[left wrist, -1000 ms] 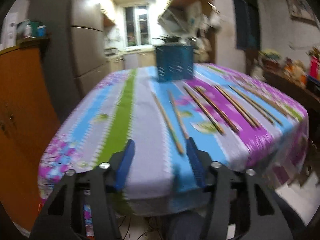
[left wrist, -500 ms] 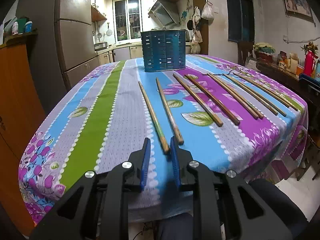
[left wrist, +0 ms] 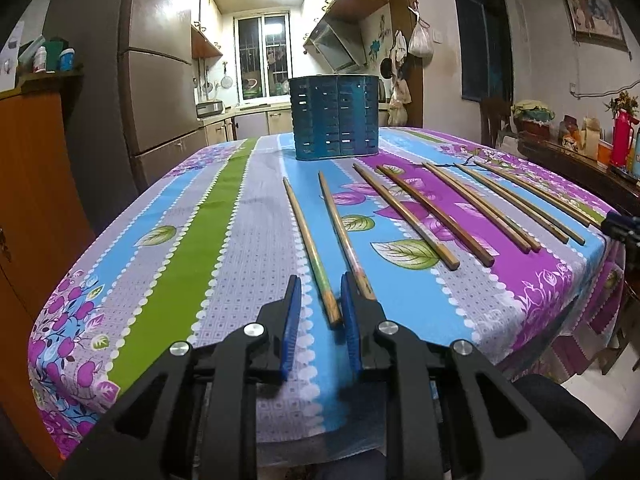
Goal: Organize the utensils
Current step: 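Lower the left tool onto one chopstick and close it while the right tool grasps another, then lift the left tool's chopstick upright over the blue holder while the right tool carries its own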
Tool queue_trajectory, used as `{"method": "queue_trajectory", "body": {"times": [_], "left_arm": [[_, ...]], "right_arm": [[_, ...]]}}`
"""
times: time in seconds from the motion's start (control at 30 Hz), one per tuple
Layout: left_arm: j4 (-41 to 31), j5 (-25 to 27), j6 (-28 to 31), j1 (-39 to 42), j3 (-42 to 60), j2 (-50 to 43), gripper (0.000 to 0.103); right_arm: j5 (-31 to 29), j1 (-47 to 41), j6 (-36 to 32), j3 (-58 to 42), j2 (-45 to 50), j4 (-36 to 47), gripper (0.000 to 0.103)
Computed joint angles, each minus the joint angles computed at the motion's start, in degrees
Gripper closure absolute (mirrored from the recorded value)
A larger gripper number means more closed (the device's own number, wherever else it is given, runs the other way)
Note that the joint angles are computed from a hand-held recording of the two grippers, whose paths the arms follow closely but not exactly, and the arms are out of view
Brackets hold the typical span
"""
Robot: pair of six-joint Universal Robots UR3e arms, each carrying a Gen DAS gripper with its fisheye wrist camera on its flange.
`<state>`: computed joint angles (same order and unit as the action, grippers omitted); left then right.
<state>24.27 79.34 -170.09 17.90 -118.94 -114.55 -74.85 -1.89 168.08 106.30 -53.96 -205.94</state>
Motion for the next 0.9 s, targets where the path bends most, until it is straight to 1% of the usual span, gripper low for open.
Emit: {"method": "queue_trajectory", "body": {"times": [0.07,0.1,0.13,0.23,0.37,0.47,0.57,0.6,0.63,0.67,0.7,0.77,0.9], "left_arm": [[1.1,0.3,-0.1,-0.2,-0.2,-0.4,0.084],[1.8,0.4,-0.3,-0.2,-0.3,-0.7,0.084],[2.4,0.4,-0.3,-0.2,-0.4,-1.0,0.084],[4.0,0.9,-0.8,-0.5,-0.3,-1.9,0.084],[7.2,2.3,-1.0,-1.3,-0.2,-3.7,0.084],[8.9,2.3,-1.5,-1.2,-0.6,-4.3,0.084],[11.2,2.3,-1.8,-1.1,-1.6,-4.7,0.084],[11.7,2.3,-1.8,-1.0,-1.9,-4.8,0.084],[12.1,2.5,-1.9,-1.1,-2.0,-4.8,0.084],[12.3,2.8,-2.2,-1.2,-2.2,-4.8,0.089],[12.4,3.3,-2.5,-1.5,-2.3,-4.7,0.096],[12.6,3.8,-2.4,-1.6,-2.6,-4.5,0.096],[11.7,2.7,-2.5,-0.7,-3.5,-2.8,0.098]], "right_arm": [[2.1,-1.0,0.7,-0.5,1.7,-2.3,0.072],[2.7,-1.2,0.8,-1.0,1.9,-2.0,0.077],[3.4,-1.4,1.1,-1.9,2.5,-2.1,0.08],[5.1,-1.9,1.6,-4.1,4.6,-2.2,0.084],[6.8,-2.7,2.8,-4.0,5.9,-4.8,0.084],[8.3,-3.8,3.7,-1.9,5.9,-7.7,0.084],[8.5,-3.9,4.5,-1.7,6.3,-9.1,0.084],[8.6,-4.0,4.7,-1.5,6.3,-9.3,0.085],[8.8,-4.1,5.1,-1.5,6.4,-9.5,0.089],[8.7,-4.1,5.4,-1.2,6.4,-10.1,0.095],[8.8,-4.1,5.7,-0.9,6.3,-10.5,0.095],[9.3,-4.3,6.0,-0.1,5.7,-11.2,0.095],[9.9,-4.7,5.9,1.3,2.4,-11.4,0.095]]}}
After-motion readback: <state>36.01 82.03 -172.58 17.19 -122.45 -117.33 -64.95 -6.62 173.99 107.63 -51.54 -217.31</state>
